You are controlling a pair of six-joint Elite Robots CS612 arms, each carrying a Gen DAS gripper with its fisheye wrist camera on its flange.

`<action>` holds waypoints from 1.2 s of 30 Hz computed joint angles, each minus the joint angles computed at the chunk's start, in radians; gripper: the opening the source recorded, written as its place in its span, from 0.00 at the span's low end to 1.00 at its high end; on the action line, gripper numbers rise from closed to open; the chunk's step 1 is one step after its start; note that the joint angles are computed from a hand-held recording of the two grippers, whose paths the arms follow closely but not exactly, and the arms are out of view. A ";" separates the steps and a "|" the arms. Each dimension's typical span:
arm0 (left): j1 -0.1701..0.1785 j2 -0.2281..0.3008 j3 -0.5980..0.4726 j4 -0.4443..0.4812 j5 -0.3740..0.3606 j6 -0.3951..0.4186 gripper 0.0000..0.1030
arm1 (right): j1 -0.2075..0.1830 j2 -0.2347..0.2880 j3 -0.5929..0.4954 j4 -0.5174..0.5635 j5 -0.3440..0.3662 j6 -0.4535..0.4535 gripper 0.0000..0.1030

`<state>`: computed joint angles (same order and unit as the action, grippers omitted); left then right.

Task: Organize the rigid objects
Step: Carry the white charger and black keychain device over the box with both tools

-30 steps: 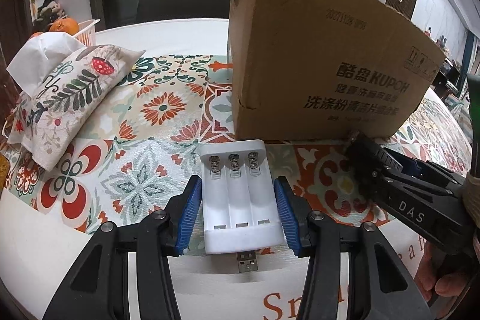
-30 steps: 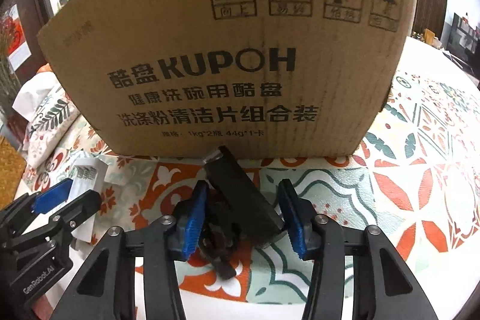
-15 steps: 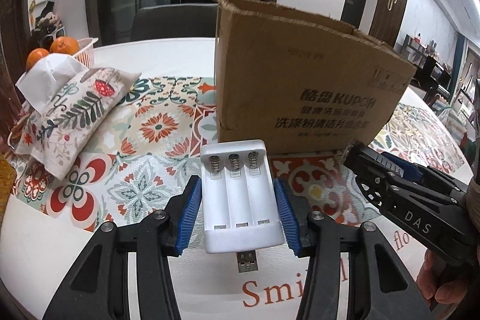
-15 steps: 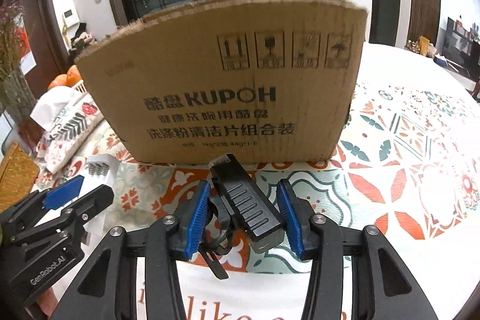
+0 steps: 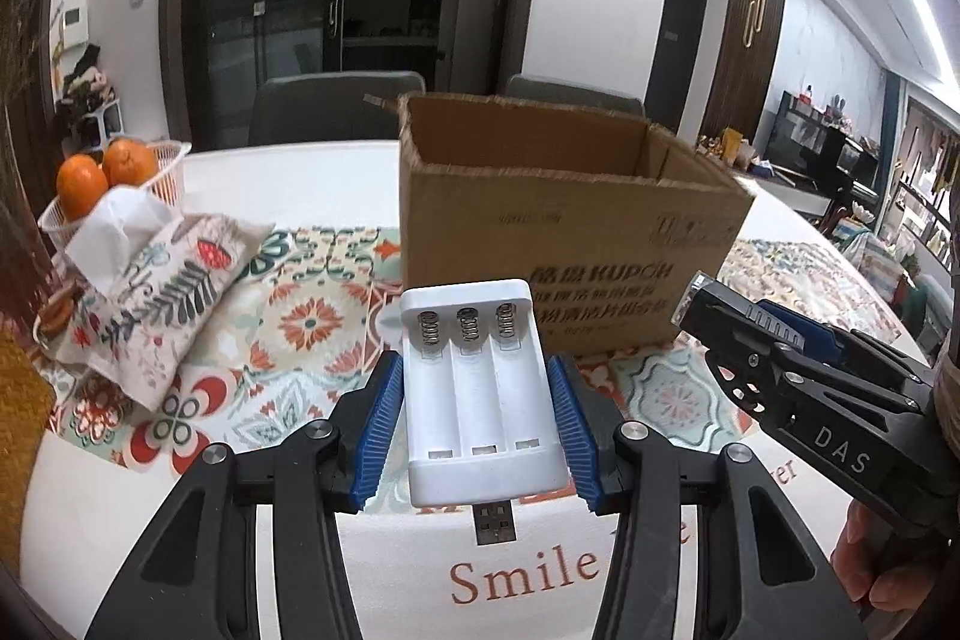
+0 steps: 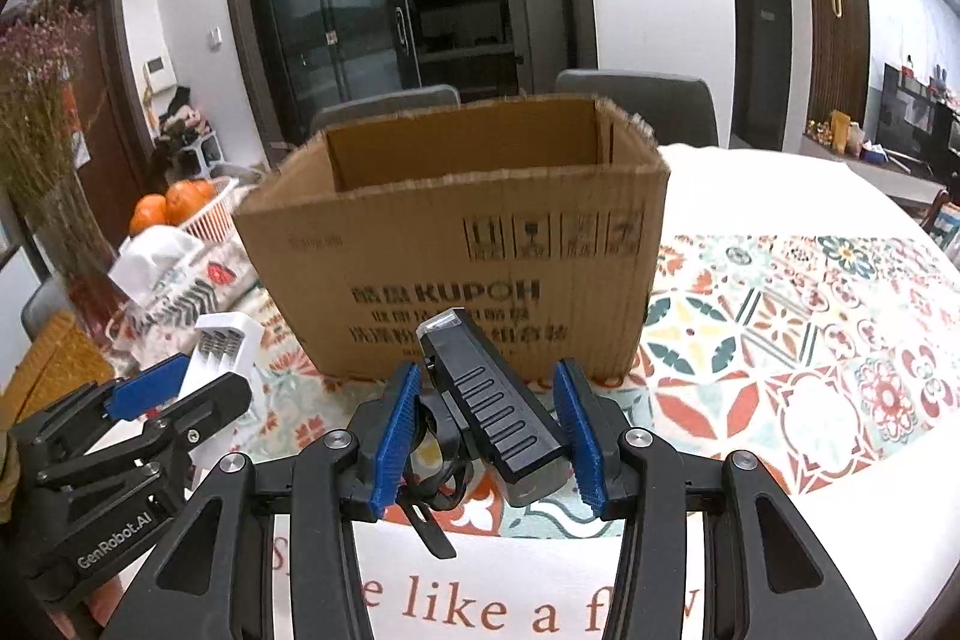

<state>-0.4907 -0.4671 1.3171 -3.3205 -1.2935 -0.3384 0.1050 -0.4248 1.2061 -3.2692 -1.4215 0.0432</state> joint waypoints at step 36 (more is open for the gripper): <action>0.005 -0.002 -0.124 -0.118 -0.012 0.153 0.48 | -0.015 -0.034 -0.025 -0.212 0.005 0.042 0.46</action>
<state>-0.4857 -0.4695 1.1928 -3.4380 -1.3056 -0.1852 0.0904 -0.4588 1.1812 -3.4815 -1.4167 0.0854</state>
